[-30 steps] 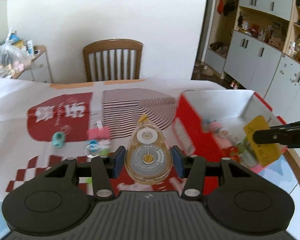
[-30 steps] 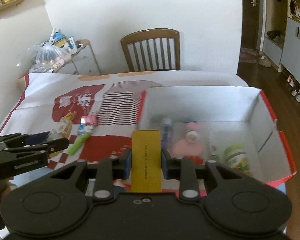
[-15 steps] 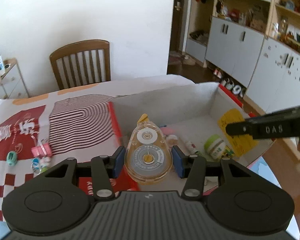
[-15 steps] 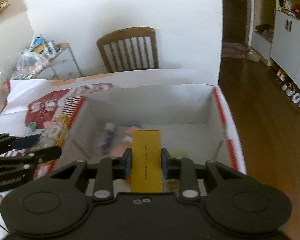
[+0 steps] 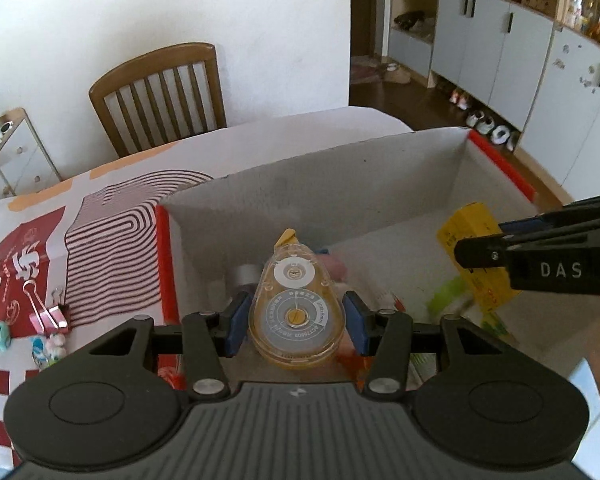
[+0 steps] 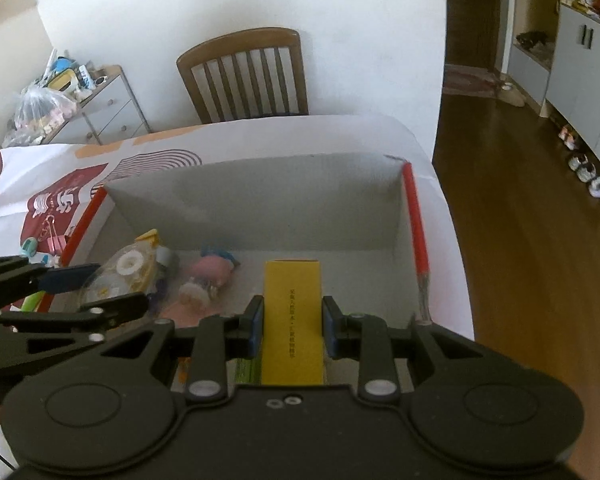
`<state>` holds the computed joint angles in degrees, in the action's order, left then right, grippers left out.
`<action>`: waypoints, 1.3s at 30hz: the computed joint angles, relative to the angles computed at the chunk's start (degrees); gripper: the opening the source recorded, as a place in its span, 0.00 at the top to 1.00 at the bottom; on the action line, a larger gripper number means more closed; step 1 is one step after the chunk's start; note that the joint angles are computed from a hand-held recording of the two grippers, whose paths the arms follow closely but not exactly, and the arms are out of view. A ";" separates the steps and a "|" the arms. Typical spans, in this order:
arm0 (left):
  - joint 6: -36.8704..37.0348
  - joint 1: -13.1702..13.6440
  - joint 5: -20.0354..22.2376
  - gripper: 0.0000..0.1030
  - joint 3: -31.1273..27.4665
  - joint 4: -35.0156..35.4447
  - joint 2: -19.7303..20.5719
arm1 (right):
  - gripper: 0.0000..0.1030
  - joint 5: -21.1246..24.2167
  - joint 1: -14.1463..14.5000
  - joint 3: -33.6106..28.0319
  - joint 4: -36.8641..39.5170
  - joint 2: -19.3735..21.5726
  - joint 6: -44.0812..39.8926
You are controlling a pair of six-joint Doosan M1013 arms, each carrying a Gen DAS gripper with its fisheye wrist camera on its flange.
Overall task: Organize rigid objects
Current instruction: 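Carry yellow box and tape dispenser over the shoebox with both tools, then open both tools to drop yellow box and tape dispenser into the shoebox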
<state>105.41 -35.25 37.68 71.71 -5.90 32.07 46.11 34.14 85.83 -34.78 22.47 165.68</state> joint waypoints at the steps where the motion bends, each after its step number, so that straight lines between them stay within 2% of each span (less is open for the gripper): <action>1: -0.93 -0.08 0.52 0.52 -0.73 0.71 0.51 | 0.73 0.06 -0.22 -0.35 0.13 0.33 -0.23; 8: -5.50 -0.45 5.56 0.52 -5.40 3.78 3.70 | 0.73 1.13 -2.11 -3.18 5.43 2.82 -6.64; 11: -5.09 -0.93 5.33 0.52 -5.50 5.85 3.89 | 0.73 1.51 -2.48 -3.72 7.44 3.32 -9.00; 23: -5.97 -1.26 8.44 0.52 -7.48 5.78 4.92 | 0.72 3.71 -3.00 -4.44 11.51 3.93 -11.11; 27: -6.85 -1.34 7.97 0.52 -7.13 6.55 4.74 | 0.70 3.56 -3.09 -4.22 12.51 3.64 -11.54; 33: -6.37 -1.29 7.76 0.41 -6.16 5.80 4.10 | 0.66 3.49 -2.85 -3.89 13.12 3.27 -11.01; 39: -4.92 -0.95 6.09 0.40 -4.50 3.55 2.76 | 0.60 3.63 -2.17 -3.59 11.45 2.67 -9.72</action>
<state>100.49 -36.20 43.77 67.21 -2.34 34.83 49.73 31.97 82.24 -23.33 25.15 155.96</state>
